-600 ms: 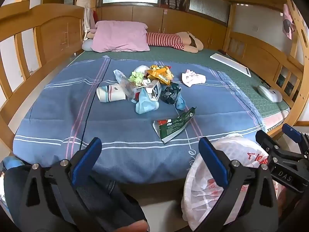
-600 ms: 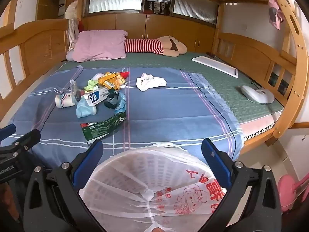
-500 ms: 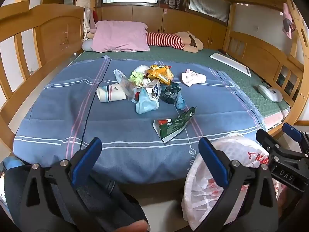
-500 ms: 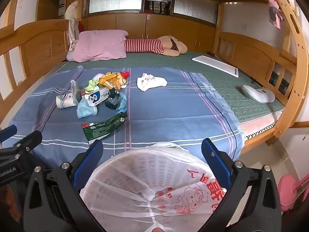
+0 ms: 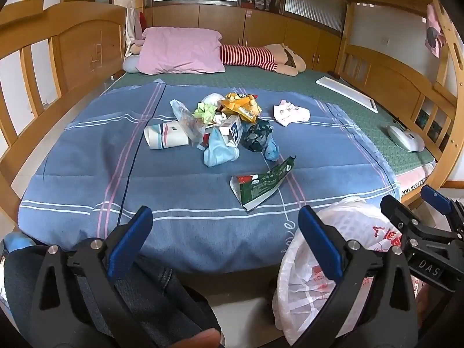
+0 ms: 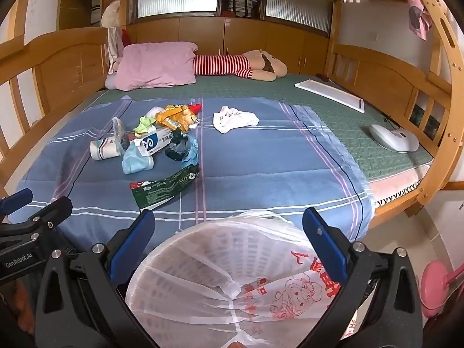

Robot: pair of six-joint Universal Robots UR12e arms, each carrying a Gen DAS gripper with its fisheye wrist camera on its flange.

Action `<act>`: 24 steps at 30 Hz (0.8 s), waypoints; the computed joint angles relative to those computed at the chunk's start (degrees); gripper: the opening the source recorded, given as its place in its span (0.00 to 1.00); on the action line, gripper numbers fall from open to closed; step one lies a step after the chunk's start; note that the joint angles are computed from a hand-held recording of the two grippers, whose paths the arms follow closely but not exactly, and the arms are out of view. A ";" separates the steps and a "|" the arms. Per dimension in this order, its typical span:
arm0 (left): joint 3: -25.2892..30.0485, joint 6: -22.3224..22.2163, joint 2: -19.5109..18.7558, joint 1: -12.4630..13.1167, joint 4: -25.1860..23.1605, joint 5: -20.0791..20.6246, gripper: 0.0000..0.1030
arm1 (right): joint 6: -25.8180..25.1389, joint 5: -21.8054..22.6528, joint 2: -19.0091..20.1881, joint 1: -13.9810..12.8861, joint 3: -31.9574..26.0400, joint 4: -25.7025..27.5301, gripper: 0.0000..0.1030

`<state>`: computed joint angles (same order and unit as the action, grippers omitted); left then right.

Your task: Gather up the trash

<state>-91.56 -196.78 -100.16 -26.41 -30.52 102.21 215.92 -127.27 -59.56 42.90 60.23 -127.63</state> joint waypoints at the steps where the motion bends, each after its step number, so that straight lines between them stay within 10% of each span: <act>1: -0.02 0.00 0.00 -0.01 0.00 0.02 0.97 | 0.03 0.11 0.09 0.01 -0.14 0.06 0.97; 24: 0.20 -0.37 -0.28 0.01 -1.12 -0.48 0.97 | -0.25 1.20 0.54 -0.08 -0.61 -0.17 0.97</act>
